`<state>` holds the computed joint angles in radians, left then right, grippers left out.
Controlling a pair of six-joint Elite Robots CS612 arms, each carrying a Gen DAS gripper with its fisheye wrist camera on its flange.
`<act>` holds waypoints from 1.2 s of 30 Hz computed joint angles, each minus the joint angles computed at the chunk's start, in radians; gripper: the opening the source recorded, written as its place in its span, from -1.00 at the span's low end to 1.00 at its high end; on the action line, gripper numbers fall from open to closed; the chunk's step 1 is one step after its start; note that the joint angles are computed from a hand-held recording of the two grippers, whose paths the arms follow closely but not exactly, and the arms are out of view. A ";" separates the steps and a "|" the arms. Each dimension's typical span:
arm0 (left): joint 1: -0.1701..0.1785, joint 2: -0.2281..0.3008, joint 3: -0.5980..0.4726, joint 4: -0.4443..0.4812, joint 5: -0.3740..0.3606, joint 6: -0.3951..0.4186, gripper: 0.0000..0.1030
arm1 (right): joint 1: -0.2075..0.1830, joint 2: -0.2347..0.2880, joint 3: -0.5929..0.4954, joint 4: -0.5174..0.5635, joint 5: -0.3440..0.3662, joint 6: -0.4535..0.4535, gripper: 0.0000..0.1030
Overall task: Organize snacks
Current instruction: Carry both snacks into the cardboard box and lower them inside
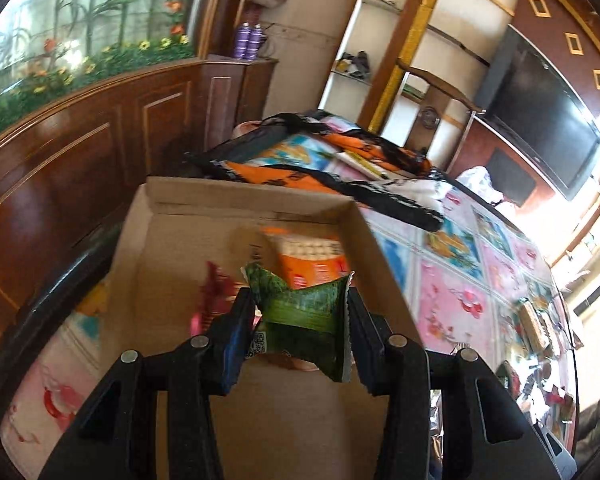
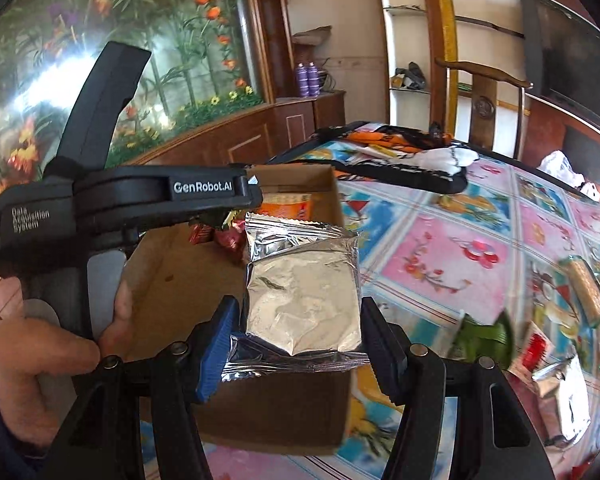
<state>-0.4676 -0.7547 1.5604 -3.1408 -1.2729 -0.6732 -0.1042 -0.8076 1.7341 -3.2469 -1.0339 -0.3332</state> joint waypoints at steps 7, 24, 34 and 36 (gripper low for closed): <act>0.006 0.002 -0.008 0.058 0.019 -0.022 -0.14 | 0.023 0.011 -0.020 0.050 -0.002 -0.036 0.28; 0.006 0.007 -0.016 0.088 0.027 -0.035 -0.12 | 0.038 0.027 -0.046 0.129 -0.026 -0.066 0.28; 0.006 0.006 -0.016 0.087 0.026 -0.034 -0.07 | 0.044 0.031 -0.049 0.141 -0.040 -0.072 0.29; 0.006 0.007 -0.016 0.089 0.027 -0.035 -0.06 | 0.044 0.030 -0.049 0.140 -0.041 -0.074 0.29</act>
<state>-0.4615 -0.7481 1.5440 -3.0522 -1.2463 -0.7078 -0.0606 -0.7771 1.6855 -3.1066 -1.0750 -0.4071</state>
